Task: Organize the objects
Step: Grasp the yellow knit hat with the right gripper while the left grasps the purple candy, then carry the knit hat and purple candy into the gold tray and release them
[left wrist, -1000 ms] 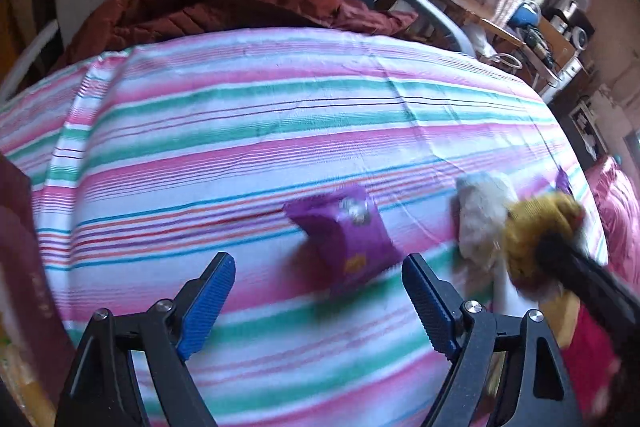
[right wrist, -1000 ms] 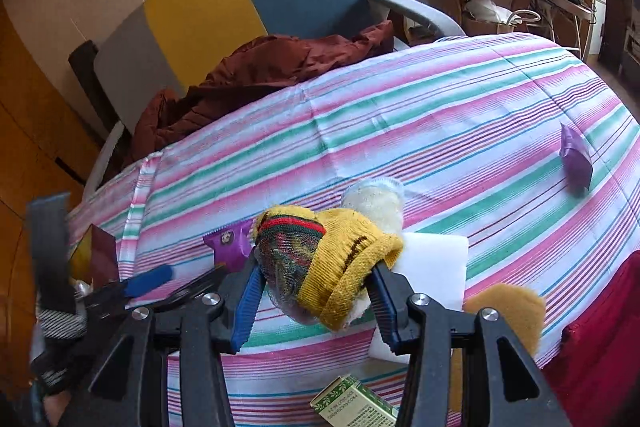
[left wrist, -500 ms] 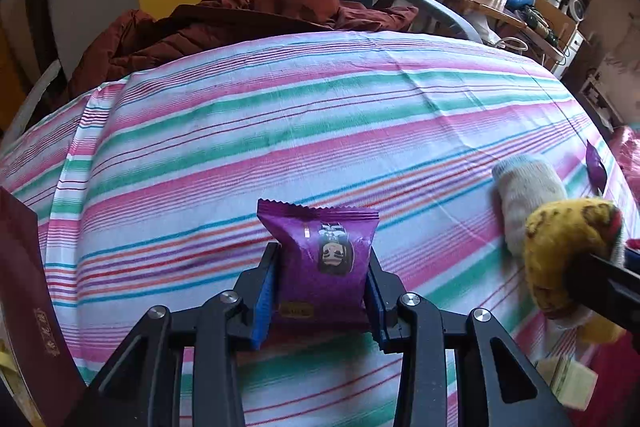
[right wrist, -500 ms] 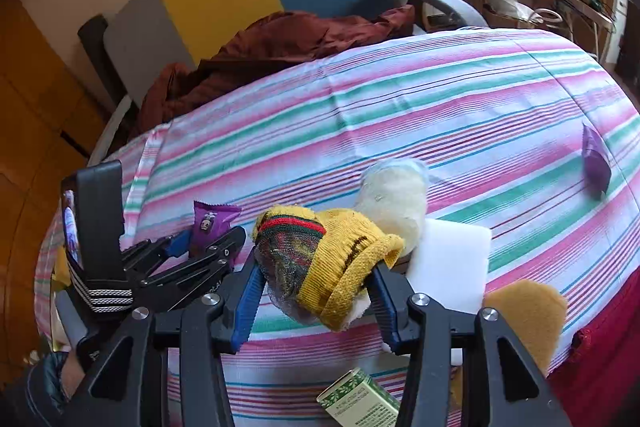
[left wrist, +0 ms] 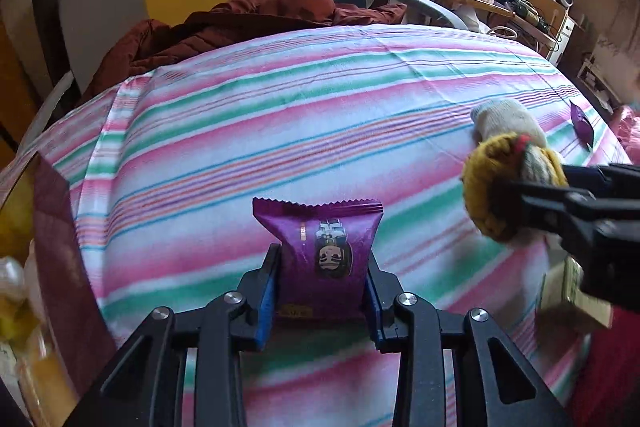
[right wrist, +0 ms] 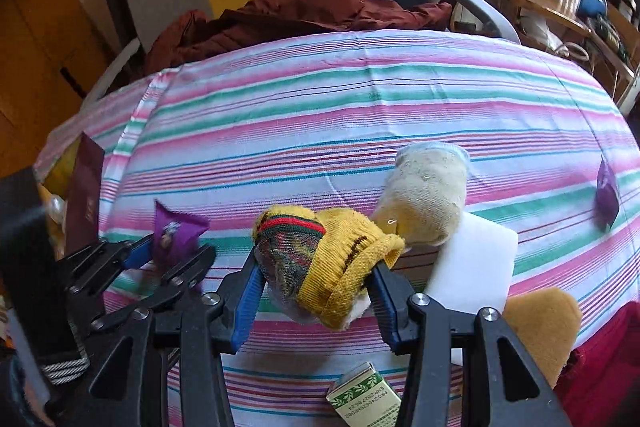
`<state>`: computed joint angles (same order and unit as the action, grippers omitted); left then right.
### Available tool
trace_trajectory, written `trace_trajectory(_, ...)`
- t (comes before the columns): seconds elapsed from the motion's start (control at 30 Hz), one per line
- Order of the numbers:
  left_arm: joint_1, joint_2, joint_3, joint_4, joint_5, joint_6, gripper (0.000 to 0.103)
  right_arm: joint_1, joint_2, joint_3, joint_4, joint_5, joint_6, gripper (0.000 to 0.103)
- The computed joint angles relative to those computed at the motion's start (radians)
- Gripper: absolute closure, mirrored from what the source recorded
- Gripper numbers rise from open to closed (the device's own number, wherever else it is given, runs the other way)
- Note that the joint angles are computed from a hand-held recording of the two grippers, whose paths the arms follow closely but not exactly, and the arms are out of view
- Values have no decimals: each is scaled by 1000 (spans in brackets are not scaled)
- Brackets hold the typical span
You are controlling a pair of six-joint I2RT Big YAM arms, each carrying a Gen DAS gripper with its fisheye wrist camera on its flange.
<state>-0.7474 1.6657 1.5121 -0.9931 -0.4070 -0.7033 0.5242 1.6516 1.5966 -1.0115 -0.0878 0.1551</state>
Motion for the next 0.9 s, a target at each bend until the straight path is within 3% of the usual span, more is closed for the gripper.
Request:
trace_trajectory(0.13,-24,-35,-29,-21,-12,-22,67,6,1,-3,0,19,-15,53)
trace_trajectory(0.47,-93,-170,-86,-33,-131,-41,67,23,-21,-23,41,-11,-44,54)
trace_trajectory(0.9,-137,-325,-186,-84,-203,-162,67,56,-21,-30,34,42,-80,54)
